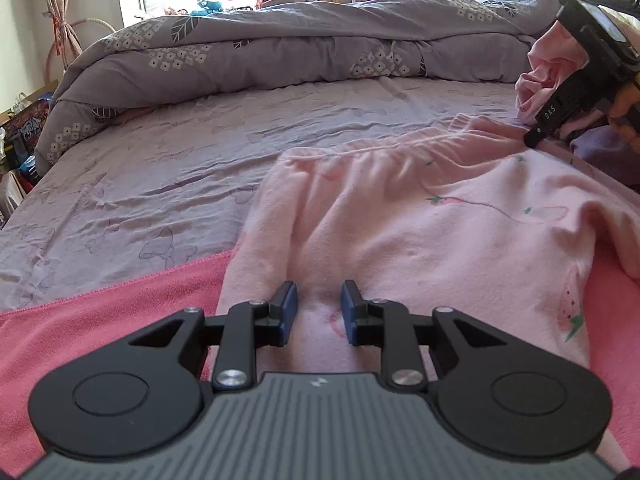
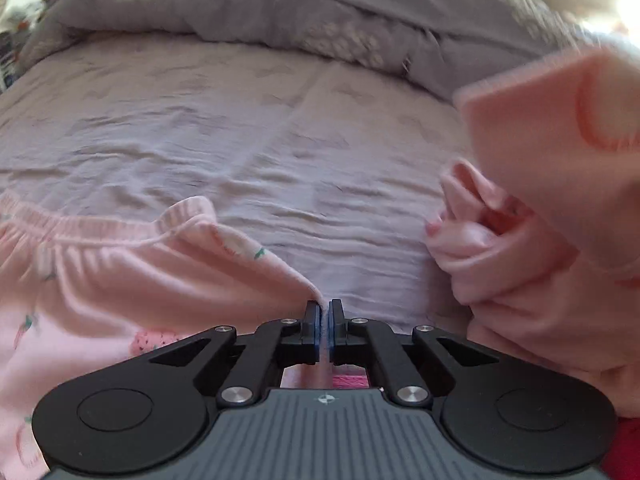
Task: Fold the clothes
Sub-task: 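Pinch the pants waistband with the right gripper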
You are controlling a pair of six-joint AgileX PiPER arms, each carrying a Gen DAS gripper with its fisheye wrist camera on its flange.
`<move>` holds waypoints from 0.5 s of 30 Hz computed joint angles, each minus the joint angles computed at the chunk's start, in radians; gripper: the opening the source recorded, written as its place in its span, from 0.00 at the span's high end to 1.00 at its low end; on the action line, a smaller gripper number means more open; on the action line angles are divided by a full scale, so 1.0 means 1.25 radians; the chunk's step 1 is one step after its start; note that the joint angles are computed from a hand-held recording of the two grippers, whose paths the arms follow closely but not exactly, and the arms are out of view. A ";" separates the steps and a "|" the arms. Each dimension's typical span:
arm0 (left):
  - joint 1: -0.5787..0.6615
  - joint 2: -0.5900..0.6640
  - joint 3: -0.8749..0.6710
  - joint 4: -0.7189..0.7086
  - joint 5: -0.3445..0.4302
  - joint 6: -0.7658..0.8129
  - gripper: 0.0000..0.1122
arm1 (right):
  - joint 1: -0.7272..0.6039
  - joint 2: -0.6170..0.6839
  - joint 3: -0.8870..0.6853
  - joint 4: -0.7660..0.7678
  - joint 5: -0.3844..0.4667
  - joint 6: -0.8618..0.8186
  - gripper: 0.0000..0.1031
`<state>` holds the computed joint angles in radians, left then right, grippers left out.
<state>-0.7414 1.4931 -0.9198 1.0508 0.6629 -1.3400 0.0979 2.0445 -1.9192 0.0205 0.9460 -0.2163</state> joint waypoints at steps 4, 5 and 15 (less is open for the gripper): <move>0.042 0.002 -0.076 -0.106 0.011 0.123 0.66 | -0.038 0.033 -0.077 0.116 0.058 -0.135 0.69; 0.058 -0.004 -0.085 -0.092 -0.013 0.114 0.64 | -0.054 0.017 -0.054 0.168 0.030 -0.167 0.57; 0.185 0.205 -0.251 -0.182 -0.112 0.300 0.39 | 0.018 0.128 -0.187 0.137 0.068 -0.123 0.92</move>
